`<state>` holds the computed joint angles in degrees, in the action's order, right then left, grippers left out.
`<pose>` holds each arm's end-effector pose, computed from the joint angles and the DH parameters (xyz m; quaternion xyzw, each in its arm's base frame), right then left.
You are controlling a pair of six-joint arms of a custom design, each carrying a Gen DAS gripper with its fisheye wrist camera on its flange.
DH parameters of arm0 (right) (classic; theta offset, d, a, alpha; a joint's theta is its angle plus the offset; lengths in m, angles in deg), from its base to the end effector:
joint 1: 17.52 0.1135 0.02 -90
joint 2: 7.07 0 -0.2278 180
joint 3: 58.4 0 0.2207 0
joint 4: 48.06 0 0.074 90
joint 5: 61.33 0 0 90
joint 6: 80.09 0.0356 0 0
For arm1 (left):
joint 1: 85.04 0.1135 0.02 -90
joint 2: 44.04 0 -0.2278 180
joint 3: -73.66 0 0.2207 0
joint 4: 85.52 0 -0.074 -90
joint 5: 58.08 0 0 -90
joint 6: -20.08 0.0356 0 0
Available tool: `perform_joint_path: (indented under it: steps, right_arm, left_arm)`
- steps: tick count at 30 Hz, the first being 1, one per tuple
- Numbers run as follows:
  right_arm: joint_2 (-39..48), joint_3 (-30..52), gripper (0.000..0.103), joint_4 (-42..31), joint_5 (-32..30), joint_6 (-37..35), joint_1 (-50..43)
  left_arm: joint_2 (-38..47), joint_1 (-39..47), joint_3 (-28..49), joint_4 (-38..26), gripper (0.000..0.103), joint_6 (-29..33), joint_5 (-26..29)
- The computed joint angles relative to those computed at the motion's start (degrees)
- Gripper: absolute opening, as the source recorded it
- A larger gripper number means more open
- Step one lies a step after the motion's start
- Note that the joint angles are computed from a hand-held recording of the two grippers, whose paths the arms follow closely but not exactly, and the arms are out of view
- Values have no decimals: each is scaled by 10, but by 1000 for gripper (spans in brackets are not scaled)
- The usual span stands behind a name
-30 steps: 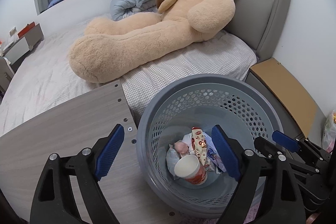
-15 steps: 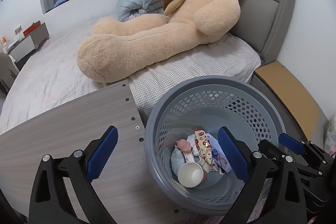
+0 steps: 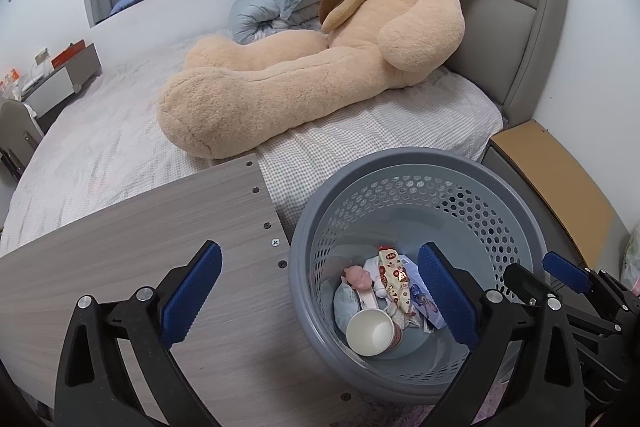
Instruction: Collect trash
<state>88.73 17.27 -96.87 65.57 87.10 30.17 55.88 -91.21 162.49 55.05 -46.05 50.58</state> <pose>0.2090 0.1979 0.1686 0.2934 0.8872 0.0097 0.3560 0.3411 -0.0483 0.2123 0.2936 0.8829 -0.0995 0.3528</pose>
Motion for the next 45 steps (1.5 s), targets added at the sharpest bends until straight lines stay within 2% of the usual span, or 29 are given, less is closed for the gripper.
perform_joint_path:
  steps: [45]
  right_arm:
    - [0,5,64,-8,4,7,5]
  left_arm:
    - [0,3,-1,-2,97,-2,-18]
